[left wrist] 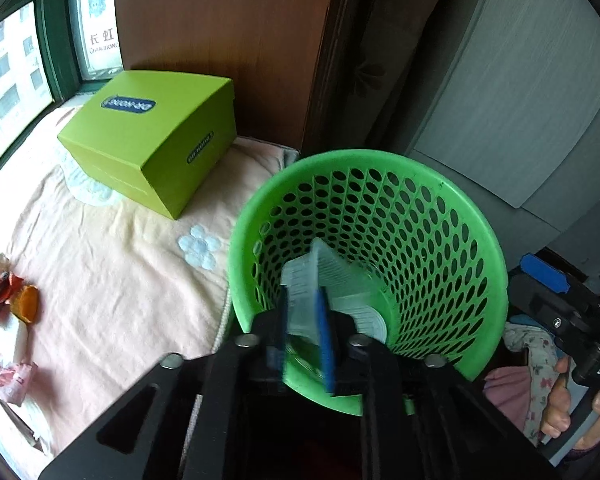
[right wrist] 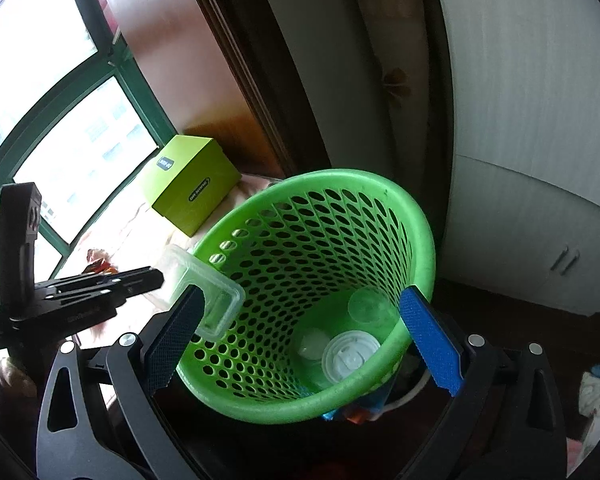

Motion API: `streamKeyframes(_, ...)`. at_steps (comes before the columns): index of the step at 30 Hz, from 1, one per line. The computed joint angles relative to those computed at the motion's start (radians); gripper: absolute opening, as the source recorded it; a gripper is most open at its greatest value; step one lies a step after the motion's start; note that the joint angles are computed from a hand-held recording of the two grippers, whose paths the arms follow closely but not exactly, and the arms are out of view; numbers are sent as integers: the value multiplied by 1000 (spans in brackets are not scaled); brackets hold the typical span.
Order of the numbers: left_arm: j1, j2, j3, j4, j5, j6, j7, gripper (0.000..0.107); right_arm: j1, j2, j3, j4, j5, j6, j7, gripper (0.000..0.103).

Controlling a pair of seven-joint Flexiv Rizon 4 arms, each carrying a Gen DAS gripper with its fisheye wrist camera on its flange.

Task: Collect trash
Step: 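Carry lid and container to the green basket and open both tools, then move both tools back over the table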

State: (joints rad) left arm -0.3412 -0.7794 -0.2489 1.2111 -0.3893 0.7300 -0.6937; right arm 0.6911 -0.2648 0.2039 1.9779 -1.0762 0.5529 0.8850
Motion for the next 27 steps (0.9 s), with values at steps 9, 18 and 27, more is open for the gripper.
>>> streamKeyframes(9,29,20,-10,34,-36,23,2,49,5,-26,-10,-31,-18,25,-19,97)
streamKeyframes(18,83,44,16,52,-54,57,-43,55,20,-97,-45,-119,-45,87,-102,97)
streamKeyframes(27,149,36,47,27,-53,93,-113,55,36,-204,-108,-253,-51,205,-220,97)
